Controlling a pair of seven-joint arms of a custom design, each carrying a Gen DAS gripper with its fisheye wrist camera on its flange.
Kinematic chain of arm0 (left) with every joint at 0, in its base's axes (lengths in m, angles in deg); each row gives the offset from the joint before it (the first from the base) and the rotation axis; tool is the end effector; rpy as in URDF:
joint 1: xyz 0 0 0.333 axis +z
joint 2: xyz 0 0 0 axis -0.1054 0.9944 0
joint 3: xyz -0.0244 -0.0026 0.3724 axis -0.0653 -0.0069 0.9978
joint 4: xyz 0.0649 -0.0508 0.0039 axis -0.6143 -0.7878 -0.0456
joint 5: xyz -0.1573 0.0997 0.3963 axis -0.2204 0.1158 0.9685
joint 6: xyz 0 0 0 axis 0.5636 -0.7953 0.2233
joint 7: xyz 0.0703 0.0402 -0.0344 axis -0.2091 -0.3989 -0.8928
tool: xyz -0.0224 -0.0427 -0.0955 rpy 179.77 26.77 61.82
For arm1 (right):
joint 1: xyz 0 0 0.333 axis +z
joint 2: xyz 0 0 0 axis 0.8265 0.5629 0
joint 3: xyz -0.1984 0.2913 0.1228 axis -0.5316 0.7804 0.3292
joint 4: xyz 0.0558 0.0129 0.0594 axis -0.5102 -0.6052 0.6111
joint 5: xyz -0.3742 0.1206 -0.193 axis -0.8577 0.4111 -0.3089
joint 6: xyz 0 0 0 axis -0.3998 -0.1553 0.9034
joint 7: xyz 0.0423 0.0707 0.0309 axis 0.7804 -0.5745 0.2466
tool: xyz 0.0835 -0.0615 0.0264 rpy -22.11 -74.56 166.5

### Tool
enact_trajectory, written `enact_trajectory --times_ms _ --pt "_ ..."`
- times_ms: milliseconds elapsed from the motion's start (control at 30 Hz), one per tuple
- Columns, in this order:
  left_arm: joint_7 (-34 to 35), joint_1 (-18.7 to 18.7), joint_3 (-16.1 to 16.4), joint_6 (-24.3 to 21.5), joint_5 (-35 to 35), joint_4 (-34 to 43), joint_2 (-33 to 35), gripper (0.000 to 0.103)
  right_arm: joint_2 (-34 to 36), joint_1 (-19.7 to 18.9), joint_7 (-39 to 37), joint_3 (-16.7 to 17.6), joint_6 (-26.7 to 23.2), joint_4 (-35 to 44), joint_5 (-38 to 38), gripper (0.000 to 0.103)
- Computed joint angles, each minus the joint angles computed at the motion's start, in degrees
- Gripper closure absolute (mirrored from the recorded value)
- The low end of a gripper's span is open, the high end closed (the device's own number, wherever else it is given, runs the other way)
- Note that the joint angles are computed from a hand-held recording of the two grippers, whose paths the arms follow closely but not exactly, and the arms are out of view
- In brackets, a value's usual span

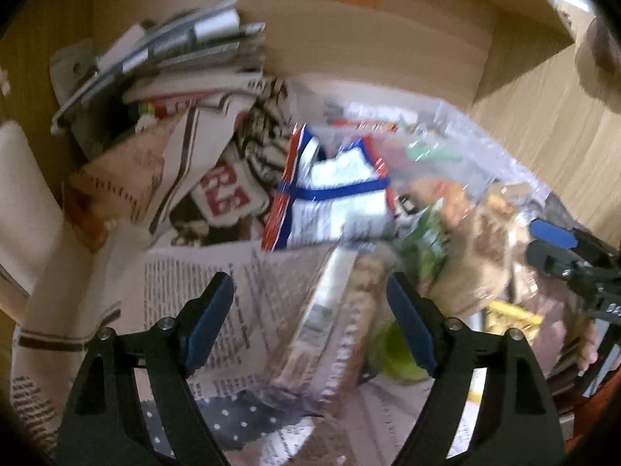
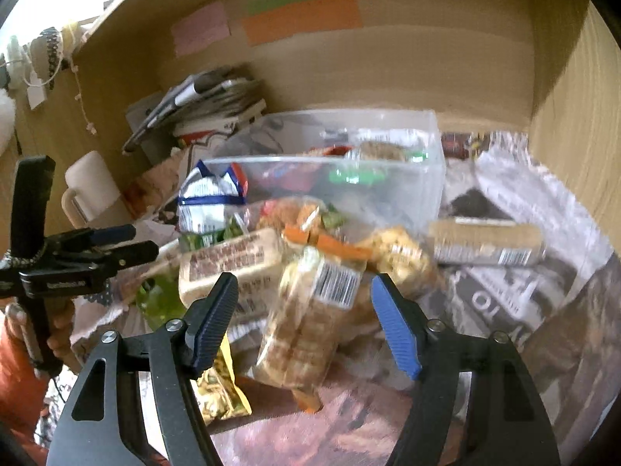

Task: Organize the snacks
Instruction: 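Move both open tools back over the snacks on the newspaper, then grasp the orange-topped wrapped cake with the right tool while the left tool grasps the brown wrapped bar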

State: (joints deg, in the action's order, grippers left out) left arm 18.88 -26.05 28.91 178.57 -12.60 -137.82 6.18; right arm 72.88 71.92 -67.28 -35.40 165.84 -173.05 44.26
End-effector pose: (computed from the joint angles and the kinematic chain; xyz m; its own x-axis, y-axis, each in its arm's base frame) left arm 0.4796 -0.3568 0.4197 0.2379 -0.9640 0.1192 -0.6956 -0.2547 -0.6718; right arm 0.5705 0.1842 0.4303 0.6877 -0.7013 -0.1877 -0.5601 -0.3481 -0.7518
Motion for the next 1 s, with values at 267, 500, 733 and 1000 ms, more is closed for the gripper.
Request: enact_trajectory --times_ms 267,500,733,1000 --pt "-9.55 1.41 0.79 5.58 4.39 -4.65 -1.74 0.021 0.65 0.31 2.84 0.26 0.42 -0.57 -3.08 0.035" --pt "-7.68 1.18 -0.75 2.39 0.58 -7.00 -4.60 0.024 1.42 0.09 4.29 0.30 1.03 -0.39 -3.66 0.035" --pt "-3.37 1.65 -0.78 4.05 1.60 -5.13 -3.40 0.025 2.02 -0.91 7.79 -0.08 -2.46 0.08 -5.60 0.058" --pt "0.96 0.59 -0.27 0.92 0.84 -2.47 -0.35 0.041 1.55 -1.45 6.67 -0.12 -3.92 -0.23 -4.41 0.070"
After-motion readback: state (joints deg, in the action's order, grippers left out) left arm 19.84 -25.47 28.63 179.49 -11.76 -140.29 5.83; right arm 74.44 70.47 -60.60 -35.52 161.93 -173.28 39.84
